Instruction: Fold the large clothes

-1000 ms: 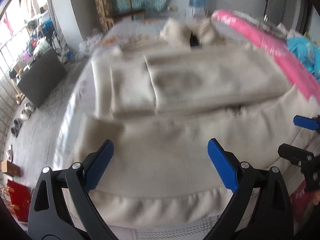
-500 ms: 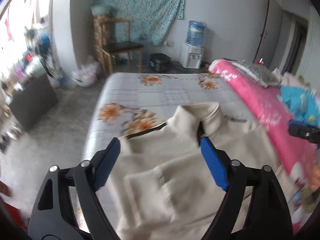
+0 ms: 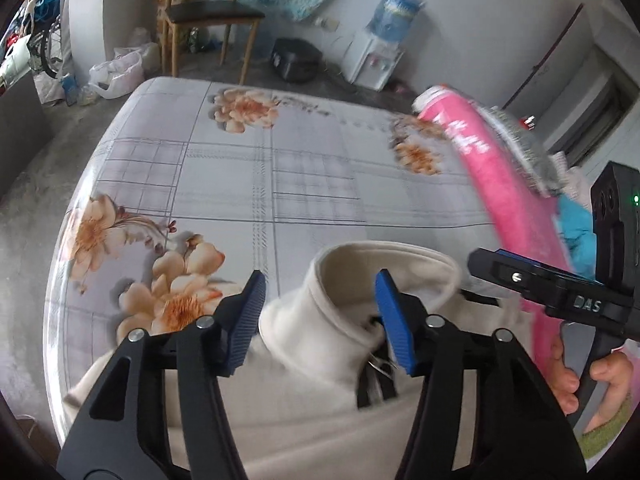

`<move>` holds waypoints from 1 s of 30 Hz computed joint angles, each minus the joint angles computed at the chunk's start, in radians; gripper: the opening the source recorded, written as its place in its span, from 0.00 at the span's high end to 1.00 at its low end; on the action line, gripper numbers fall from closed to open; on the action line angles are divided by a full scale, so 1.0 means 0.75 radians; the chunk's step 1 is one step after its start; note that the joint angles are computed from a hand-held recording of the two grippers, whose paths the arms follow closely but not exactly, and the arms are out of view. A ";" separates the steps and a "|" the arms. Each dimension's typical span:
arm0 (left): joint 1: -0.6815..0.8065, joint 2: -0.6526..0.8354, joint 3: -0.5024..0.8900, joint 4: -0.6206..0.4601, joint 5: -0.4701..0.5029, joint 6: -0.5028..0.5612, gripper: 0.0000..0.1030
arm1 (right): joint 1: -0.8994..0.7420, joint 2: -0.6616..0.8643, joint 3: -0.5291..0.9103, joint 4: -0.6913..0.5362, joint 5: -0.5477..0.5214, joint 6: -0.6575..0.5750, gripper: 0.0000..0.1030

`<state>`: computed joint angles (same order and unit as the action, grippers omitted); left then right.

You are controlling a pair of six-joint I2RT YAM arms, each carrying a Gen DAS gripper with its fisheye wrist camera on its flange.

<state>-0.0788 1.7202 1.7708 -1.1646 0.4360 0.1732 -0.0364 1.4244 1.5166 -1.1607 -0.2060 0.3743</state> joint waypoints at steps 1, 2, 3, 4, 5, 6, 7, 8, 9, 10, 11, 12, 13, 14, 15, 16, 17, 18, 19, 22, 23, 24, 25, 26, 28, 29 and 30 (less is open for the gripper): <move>-0.014 0.016 -0.002 0.008 -0.018 -0.004 0.56 | -0.002 0.032 -0.020 0.026 -0.006 -0.001 0.18; -0.033 0.042 0.001 0.011 -0.044 -0.005 0.60 | -0.010 0.050 -0.034 0.039 -0.008 -0.008 0.24; -0.047 0.054 -0.005 0.013 -0.066 -0.002 0.63 | -0.009 0.059 -0.052 0.048 -0.007 -0.007 0.26; -0.053 0.058 -0.007 0.008 -0.082 0.002 0.73 | -0.010 0.064 -0.078 0.059 -0.014 -0.010 0.34; -0.060 0.056 -0.020 0.010 -0.093 0.008 0.80 | -0.010 0.062 -0.091 0.061 -0.018 -0.017 0.47; -0.062 0.040 -0.047 0.022 -0.087 0.026 0.82 | -0.009 0.049 -0.107 0.064 -0.029 -0.023 0.52; -0.060 0.017 -0.069 0.033 -0.086 0.042 0.87 | -0.007 0.021 -0.122 0.064 -0.040 -0.041 0.64; -0.058 -0.010 -0.088 0.038 -0.084 0.069 0.88 | -0.003 -0.002 -0.125 0.055 -0.038 -0.054 0.76; -0.056 -0.042 -0.110 0.044 -0.083 0.096 0.89 | 0.008 -0.034 -0.123 0.038 -0.021 -0.071 0.80; -0.053 -0.078 -0.132 0.047 -0.079 0.121 0.90 | 0.021 -0.070 -0.120 0.015 -0.005 -0.090 0.87; -0.045 -0.124 -0.157 0.049 -0.063 0.158 0.91 | 0.028 -0.099 -0.117 0.001 0.004 -0.106 0.88; -0.041 -0.164 -0.171 0.039 -0.053 0.181 0.91 | 0.041 -0.133 -0.113 -0.019 0.018 -0.121 0.89; -0.030 -0.204 -0.189 0.027 -0.036 0.214 0.91 | 0.066 -0.182 -0.114 -0.047 0.042 -0.135 0.89; -0.019 -0.236 -0.196 0.006 -0.019 0.241 0.91 | 0.080 -0.217 -0.113 -0.071 0.052 -0.143 0.90; -0.001 -0.293 -0.224 -0.017 0.007 0.291 0.91 | 0.106 -0.263 -0.116 -0.100 0.073 -0.153 0.90; 0.006 -0.325 -0.237 -0.035 0.016 0.317 0.91 | 0.117 -0.294 -0.114 -0.126 0.085 -0.165 0.90; 0.017 -0.369 -0.260 -0.056 0.029 0.352 0.91 | 0.156 -0.358 -0.133 -0.158 0.115 -0.164 0.91; 0.033 -0.422 -0.290 -0.082 0.043 0.401 0.91 | 0.174 -0.394 -0.142 -0.180 0.128 -0.166 0.91; 0.049 -0.475 -0.323 -0.111 0.054 0.453 0.91 | 0.220 -0.454 -0.167 -0.210 0.163 -0.156 0.91; 0.098 -0.619 -0.434 -0.180 0.062 0.590 0.91 | 0.377 -0.605 -0.282 -0.267 0.289 -0.087 0.91; 0.114 -0.652 -0.467 -0.194 0.059 0.621 0.91 | 0.434 -0.638 -0.324 -0.274 0.333 -0.054 0.91; 0.132 -0.694 -0.524 -0.199 0.044 0.650 0.91 | 0.495 -0.673 -0.380 -0.281 0.373 -0.015 0.91; 0.144 -0.722 -0.581 -0.202 0.026 0.672 0.91 | 0.556 -0.703 -0.455 -0.288 0.403 0.023 0.91; 0.148 -0.735 -0.624 -0.194 0.006 0.680 0.90 | 0.590 -0.719 -0.502 -0.293 0.422 0.046 0.90; 0.144 -0.742 -0.730 -0.171 -0.061 0.672 0.90 | 0.665 -0.748 -0.587 -0.300 0.461 0.096 0.85; 0.152 -0.735 -0.754 -0.168 -0.074 0.678 0.88 | 0.720 -0.779 -0.597 -0.312 0.496 0.128 0.79; 0.183 -0.726 -0.767 -0.181 -0.072 0.700 0.88 | 0.725 -0.788 -0.581 -0.336 0.482 0.127 0.74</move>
